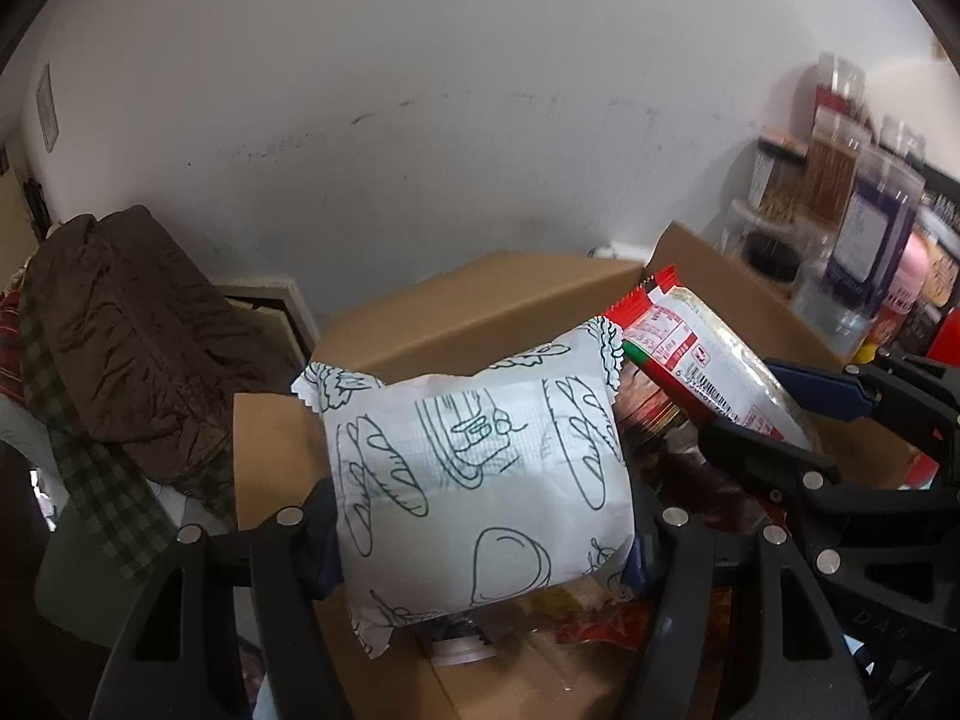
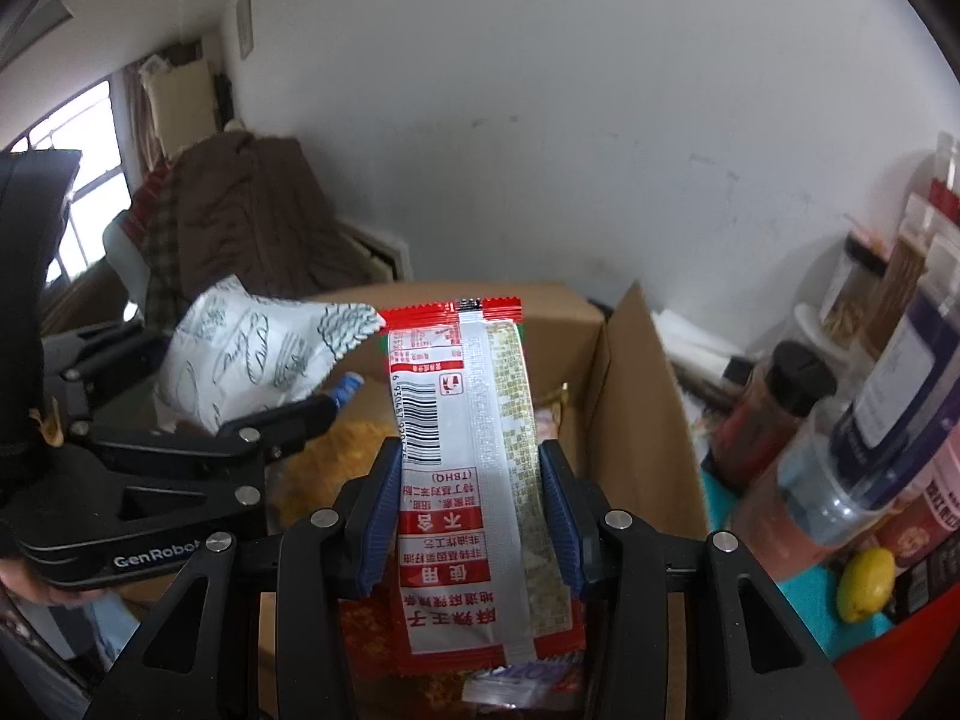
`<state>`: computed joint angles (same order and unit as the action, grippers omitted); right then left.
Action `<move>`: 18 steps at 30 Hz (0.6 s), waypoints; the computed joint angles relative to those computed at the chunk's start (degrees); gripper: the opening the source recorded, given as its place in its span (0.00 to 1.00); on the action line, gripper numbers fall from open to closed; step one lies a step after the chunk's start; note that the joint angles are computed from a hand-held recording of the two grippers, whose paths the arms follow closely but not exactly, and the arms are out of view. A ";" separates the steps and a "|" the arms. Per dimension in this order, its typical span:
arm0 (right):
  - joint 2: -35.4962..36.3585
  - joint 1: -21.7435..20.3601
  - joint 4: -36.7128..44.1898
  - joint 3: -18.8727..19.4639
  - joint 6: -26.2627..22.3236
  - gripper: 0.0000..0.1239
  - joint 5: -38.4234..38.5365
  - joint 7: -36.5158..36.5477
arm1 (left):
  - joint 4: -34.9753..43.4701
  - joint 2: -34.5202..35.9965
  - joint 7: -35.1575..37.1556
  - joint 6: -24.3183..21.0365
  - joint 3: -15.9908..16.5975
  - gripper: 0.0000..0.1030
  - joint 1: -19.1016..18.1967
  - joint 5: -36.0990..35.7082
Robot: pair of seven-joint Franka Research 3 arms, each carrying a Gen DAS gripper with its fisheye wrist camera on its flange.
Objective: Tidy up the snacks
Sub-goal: 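Lift the white bag and strip packet and carry both over the box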
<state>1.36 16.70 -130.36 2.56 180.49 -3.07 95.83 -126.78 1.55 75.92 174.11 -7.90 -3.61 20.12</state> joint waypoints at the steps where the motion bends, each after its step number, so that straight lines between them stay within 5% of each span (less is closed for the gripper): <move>1: 0.32 0.26 0.26 -0.68 -0.39 0.35 -2.79 2.58 | 0.57 0.38 -2.17 -1.14 0.36 0.65 -0.12 2.54; 3: 0.83 0.76 0.86 -1.71 -1.69 0.35 -7.31 6.54 | 1.29 1.00 -4.05 -2.57 0.50 0.65 -0.26 4.38; 6: 1.29 0.00 1.31 0.06 -3.55 0.36 -1.14 1.10 | 2.63 2.05 -3.07 -5.79 0.03 0.65 -0.28 2.66; 11: 1.65 1.11 2.23 -1.85 -6.04 0.37 -8.32 7.32 | 3.74 2.85 -3.22 -8.34 0.05 0.65 -0.70 3.00; 18: 2.25 0.56 3.44 -1.18 -8.99 0.38 -6.54 5.50 | 5.42 3.78 -2.74 -11.60 -0.19 0.69 -0.67 1.97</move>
<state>3.61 17.26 -126.92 1.38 171.50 -9.61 101.32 -121.36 5.33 73.18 162.51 -8.10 -4.29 22.09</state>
